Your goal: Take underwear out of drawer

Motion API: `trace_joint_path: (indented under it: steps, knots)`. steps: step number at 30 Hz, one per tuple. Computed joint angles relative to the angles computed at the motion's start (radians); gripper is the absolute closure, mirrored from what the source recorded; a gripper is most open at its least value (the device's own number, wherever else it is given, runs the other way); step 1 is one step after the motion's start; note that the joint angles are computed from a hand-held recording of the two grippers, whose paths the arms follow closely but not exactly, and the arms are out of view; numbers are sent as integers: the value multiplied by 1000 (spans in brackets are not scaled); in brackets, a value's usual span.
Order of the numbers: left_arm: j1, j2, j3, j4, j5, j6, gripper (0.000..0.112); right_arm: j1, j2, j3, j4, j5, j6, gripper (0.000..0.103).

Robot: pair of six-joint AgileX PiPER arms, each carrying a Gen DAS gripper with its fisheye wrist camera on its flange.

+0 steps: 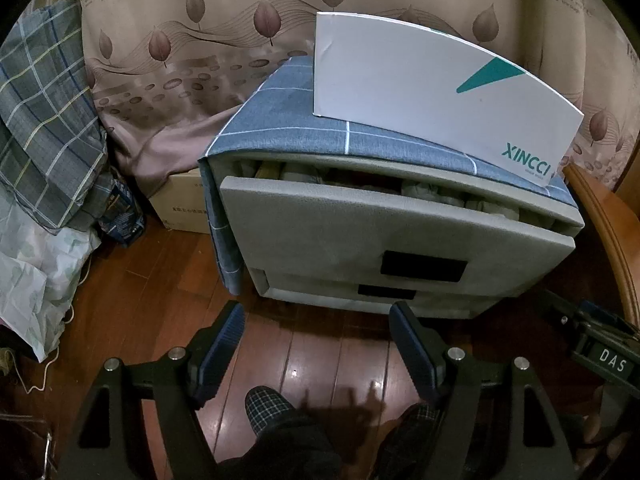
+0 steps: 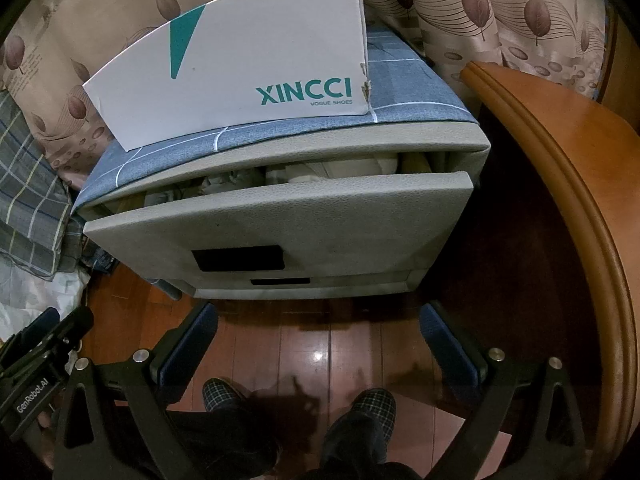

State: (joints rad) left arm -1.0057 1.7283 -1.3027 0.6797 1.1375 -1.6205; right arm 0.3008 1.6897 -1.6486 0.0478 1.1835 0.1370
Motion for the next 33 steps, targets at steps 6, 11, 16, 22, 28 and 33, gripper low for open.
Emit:
trace_joint_path:
  steps: [6, 11, 16, 22, 28, 33]
  knots:
    - [2, 1, -3, -2, 0, 4, 35, -1, 0, 0, 0, -1, 0, 3]
    - [-2, -1, 4, -1, -3, -2, 35, -1, 0, -1, 1, 1, -2, 3]
    - [1, -2, 3, -3, -4, 1, 35, -3, 0, 1, 3, -2, -3, 3]
    - [-1, -1, 3, -3, -4, 0, 35, -3, 1, -1, 4, 0, -3, 3]
    - [-4, -7, 10, 8, -10, -13, 35, 1, -10, 9, 0, -15, 5, 3]
    - [-5, -65, 62, 57, -73, -59, 35, -17, -10, -2, 44, -21, -10, 3]
